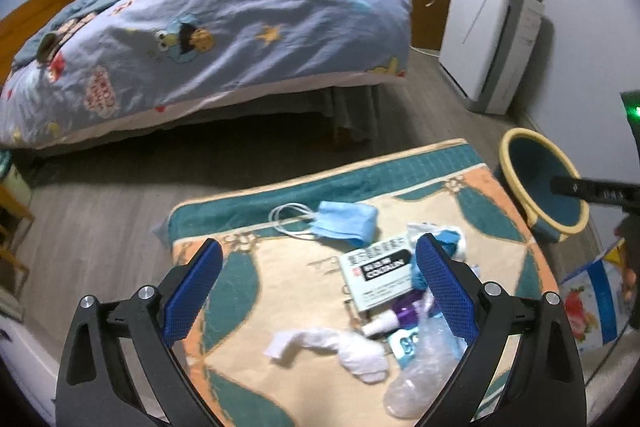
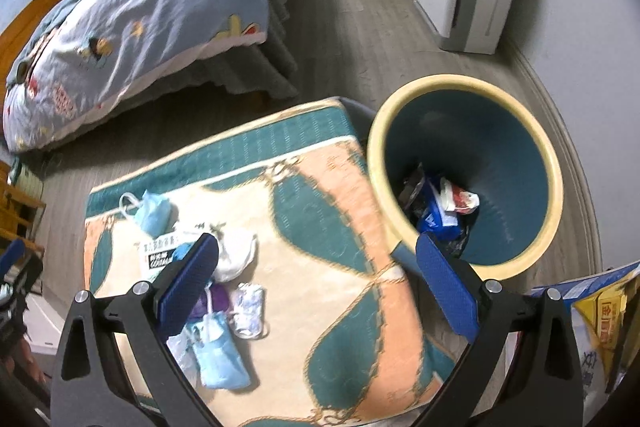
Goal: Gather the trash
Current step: 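Move both tools back over the remaining trash on the cushion, then grasp the clear plastic bag with the left tool while the right tool grasps the blue mask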
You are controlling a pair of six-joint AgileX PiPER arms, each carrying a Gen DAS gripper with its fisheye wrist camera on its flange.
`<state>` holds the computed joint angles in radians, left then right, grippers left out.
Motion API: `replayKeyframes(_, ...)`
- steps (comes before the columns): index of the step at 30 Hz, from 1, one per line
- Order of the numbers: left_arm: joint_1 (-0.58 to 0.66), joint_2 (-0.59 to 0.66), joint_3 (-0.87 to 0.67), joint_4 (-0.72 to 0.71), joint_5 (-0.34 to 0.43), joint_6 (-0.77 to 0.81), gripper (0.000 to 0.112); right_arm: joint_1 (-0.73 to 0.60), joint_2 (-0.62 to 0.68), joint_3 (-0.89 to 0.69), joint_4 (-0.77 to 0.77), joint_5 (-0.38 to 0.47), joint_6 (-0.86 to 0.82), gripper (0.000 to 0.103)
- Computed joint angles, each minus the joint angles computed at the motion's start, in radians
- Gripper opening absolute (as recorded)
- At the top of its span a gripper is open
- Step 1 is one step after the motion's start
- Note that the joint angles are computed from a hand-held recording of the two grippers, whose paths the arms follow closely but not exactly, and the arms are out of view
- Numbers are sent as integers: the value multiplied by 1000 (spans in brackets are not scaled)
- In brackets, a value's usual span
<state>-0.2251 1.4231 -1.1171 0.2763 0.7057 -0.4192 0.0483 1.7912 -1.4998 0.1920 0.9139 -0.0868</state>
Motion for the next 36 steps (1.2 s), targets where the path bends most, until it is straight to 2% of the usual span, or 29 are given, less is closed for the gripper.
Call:
replayKeyframes(3,37,-9,12,-36,-13,36,96,37,-21,38,-9,-22,9,97)
replayKeyframes(10,58,-3,33,-1,-10,48,96,80,-10,68,-5,-47,-9,97)
replayKeyframes(17,120,35,22,-68,-10,86,96,124,33,74,1,-33,-20,97)
replayKeyframes(22,135,61,14,-94,6,110,96,178,20,121,5,-10,-88,97)
replayKeyframes(25,137,69,12,-133,11,144,96,199,24,150,9,25,-94,96)
replayKeyframes(28,108,68,27,-131,14,161,96,197,42,167,44,65,-97,88)
replayKeyframes(32,21,65,56,-69,38,154,96,200,32,214,73,65,-105,84)
replayKeyframes(36,-22,32,96,-147,29,209,96,206,37,238,96,80,-135,71)
